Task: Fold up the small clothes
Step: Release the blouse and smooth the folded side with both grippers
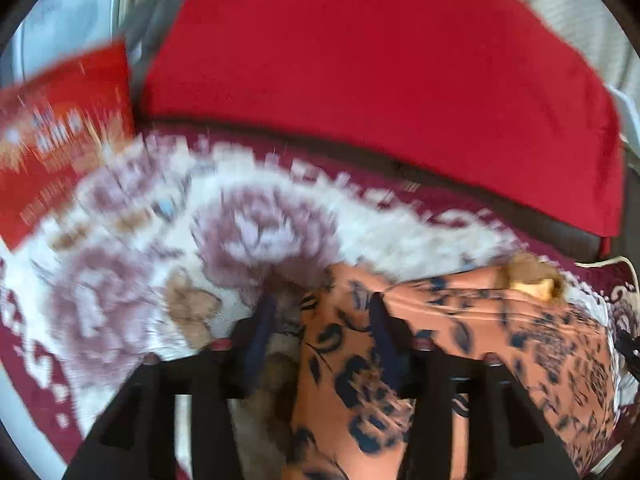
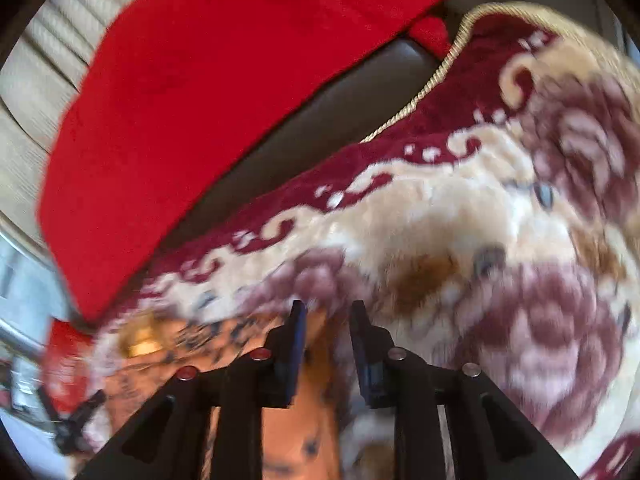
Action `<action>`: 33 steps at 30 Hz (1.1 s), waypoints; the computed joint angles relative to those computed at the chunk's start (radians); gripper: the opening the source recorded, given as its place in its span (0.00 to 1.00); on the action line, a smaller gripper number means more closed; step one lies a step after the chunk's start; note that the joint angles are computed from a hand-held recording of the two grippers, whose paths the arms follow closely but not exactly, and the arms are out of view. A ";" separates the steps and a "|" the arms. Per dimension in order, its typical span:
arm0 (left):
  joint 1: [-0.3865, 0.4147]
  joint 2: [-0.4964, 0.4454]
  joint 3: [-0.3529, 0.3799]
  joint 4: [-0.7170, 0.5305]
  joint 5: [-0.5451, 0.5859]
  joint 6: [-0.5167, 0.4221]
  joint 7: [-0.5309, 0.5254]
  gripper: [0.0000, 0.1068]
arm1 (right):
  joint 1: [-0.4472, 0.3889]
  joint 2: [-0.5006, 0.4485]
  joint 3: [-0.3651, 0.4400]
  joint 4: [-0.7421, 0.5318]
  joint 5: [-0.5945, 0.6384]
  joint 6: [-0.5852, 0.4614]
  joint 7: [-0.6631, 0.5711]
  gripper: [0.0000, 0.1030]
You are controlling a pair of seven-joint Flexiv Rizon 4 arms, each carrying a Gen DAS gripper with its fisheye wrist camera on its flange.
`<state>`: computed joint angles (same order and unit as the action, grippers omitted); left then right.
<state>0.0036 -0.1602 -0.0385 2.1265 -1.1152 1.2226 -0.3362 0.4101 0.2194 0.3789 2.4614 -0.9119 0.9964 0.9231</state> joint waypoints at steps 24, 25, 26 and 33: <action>-0.385 0.265 -0.030 0.351 -0.066 0.146 0.067 0.73 | 0.230 -0.197 0.098 -0.055 -0.624 -0.155 1.042 0.14; -0.380 0.228 -0.041 0.351 -0.034 0.180 0.045 0.73 | 0.239 -0.202 0.085 -0.056 -0.595 -0.141 1.000 0.13; -0.402 0.211 -0.036 0.350 -0.067 0.211 0.078 0.73 | 0.256 -0.212 0.084 -0.069 -0.506 -0.144 0.892 0.12; -0.433 0.193 -0.034 0.347 -0.143 0.274 0.149 0.73 | 0.442 -0.270 0.122 -0.282 -0.007 -0.538 0.280 0.10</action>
